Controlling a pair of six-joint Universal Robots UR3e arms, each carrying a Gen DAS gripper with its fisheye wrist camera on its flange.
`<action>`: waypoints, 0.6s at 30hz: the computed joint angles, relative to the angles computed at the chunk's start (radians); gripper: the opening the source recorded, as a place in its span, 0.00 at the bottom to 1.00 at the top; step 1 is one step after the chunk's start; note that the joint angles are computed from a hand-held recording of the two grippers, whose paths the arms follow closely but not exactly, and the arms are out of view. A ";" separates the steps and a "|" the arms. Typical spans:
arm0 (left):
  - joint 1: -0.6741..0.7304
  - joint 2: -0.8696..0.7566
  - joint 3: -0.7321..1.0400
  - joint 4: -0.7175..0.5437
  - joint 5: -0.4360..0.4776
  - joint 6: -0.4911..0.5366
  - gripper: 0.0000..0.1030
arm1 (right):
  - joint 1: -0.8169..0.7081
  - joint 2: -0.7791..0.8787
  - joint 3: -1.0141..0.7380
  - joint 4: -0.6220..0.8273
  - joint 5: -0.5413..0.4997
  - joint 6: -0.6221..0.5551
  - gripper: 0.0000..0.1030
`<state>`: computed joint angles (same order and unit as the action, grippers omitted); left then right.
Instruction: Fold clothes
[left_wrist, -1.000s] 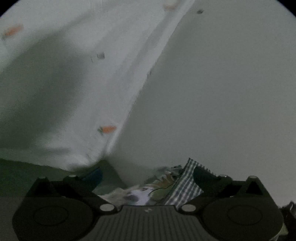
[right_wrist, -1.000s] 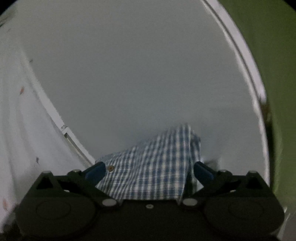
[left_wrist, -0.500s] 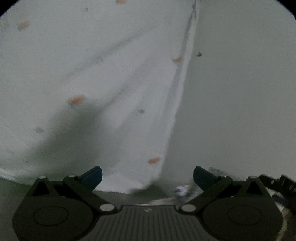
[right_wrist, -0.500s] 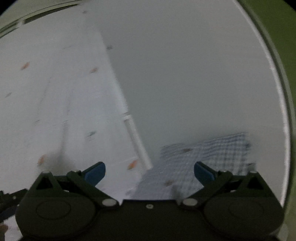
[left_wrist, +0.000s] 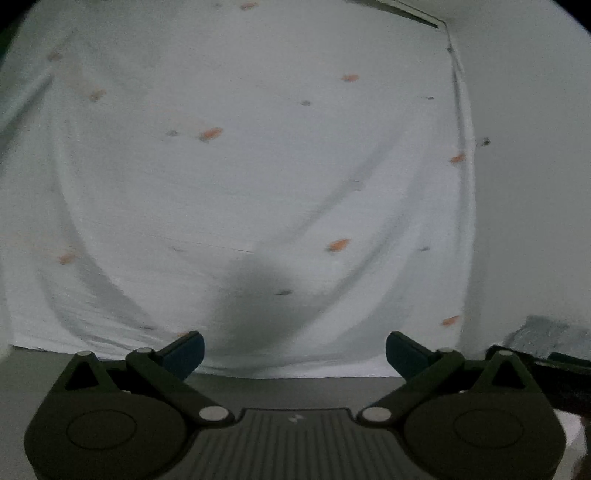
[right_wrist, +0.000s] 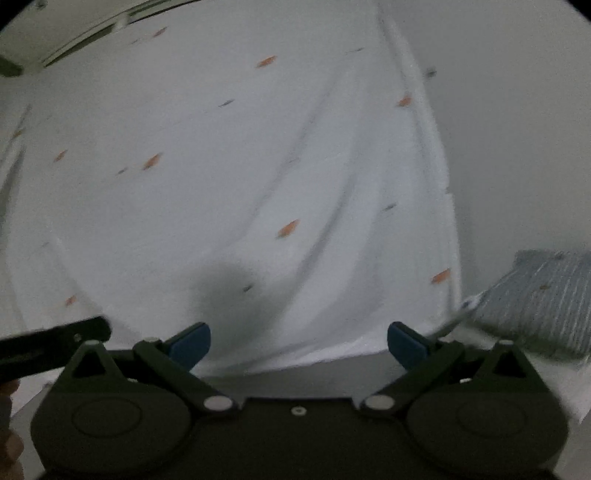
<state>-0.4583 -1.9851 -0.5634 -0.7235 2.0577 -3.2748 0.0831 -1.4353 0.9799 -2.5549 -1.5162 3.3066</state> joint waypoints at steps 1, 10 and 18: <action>-0.007 0.076 -0.105 0.014 0.044 -0.003 1.00 | 0.036 0.002 -0.003 0.011 -0.018 -0.003 1.00; 0.090 0.678 -0.751 -0.052 -0.019 -0.050 1.00 | 0.414 -0.136 0.122 0.215 -0.282 0.015 1.00; 0.173 0.976 -0.883 -0.393 -0.106 -0.073 1.00 | 0.701 -0.183 0.161 0.438 -0.518 0.162 1.00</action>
